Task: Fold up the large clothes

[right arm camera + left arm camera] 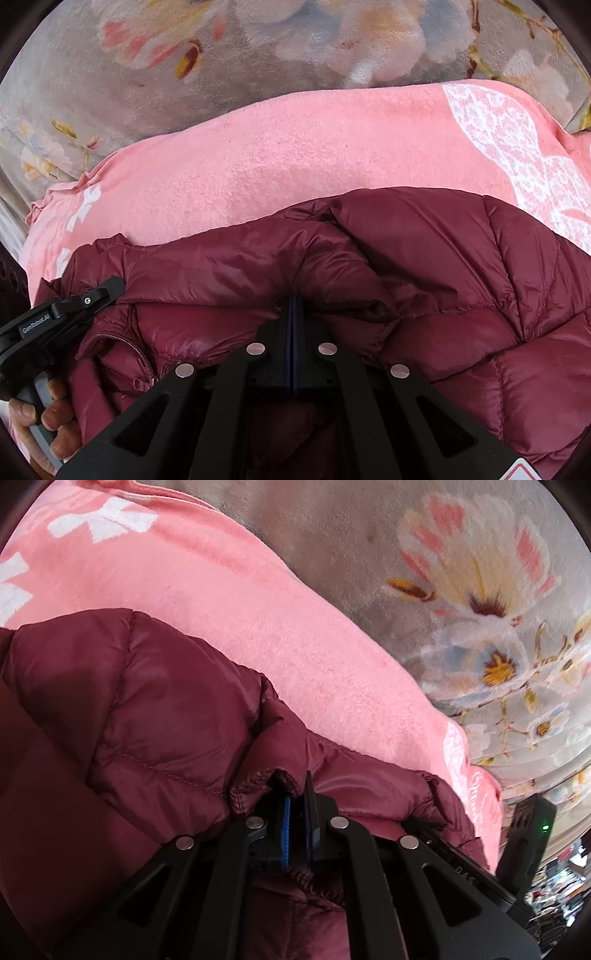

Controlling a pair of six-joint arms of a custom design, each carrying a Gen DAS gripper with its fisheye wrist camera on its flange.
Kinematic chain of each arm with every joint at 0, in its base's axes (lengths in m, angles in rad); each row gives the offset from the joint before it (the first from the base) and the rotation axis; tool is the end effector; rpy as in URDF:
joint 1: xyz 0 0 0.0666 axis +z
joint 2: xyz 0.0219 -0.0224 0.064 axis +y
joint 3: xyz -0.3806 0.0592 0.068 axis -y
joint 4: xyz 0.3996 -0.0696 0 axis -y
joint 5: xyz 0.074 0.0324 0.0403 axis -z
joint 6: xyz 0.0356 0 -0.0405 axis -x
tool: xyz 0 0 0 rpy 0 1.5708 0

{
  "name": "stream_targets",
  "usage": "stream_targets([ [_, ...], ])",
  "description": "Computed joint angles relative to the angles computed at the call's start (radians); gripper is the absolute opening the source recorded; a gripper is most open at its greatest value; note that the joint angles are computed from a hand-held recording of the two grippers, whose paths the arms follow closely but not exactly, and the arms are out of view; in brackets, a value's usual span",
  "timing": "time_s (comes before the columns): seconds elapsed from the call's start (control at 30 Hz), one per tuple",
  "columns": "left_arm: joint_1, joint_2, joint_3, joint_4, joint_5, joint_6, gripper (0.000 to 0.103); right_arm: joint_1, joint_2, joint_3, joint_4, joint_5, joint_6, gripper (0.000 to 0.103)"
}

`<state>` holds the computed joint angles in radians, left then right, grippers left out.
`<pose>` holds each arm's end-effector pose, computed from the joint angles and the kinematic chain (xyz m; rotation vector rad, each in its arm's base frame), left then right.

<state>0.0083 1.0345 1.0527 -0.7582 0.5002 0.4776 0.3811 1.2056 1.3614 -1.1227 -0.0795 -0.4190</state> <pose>0.3631 -0.0145 0.4287 -0.3046 2.3160 -0.8148 0.3762 0.1534 0.4822 0.0170 2.5857 0.4084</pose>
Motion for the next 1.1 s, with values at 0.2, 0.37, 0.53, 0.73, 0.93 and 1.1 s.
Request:
stream_targets([
  [0.2,0.054,-0.083,0.046,-0.164,-0.001,-0.105,0.051,-0.023,-0.123,-0.015,-0.036,-0.042,-0.027,0.02],
  [0.37,0.198,-0.17,0.067,-0.308,0.05,-0.235,0.071,-0.044,-0.235,-0.02,-0.092,-0.05,-0.017,0.036],
  [0.53,0.217,-0.151,0.112,-0.317,0.017,-0.15,0.069,-0.014,-0.153,0.06,-0.115,-0.019,-0.032,0.032],
  [0.73,-0.041,0.009,0.24,-0.24,-0.136,-0.129,0.066,0.057,0.036,0.168,-0.094,0.065,-0.012,0.027],
  [0.93,-0.106,0.162,0.25,-0.256,-0.195,-0.084,0.054,0.044,0.13,0.17,-0.142,0.106,0.044,0.014],
  [1.1,-0.11,0.135,0.191,-0.225,-0.232,-0.169,0.037,0.029,0.114,0.135,-0.136,0.08,0.076,0.011],
])
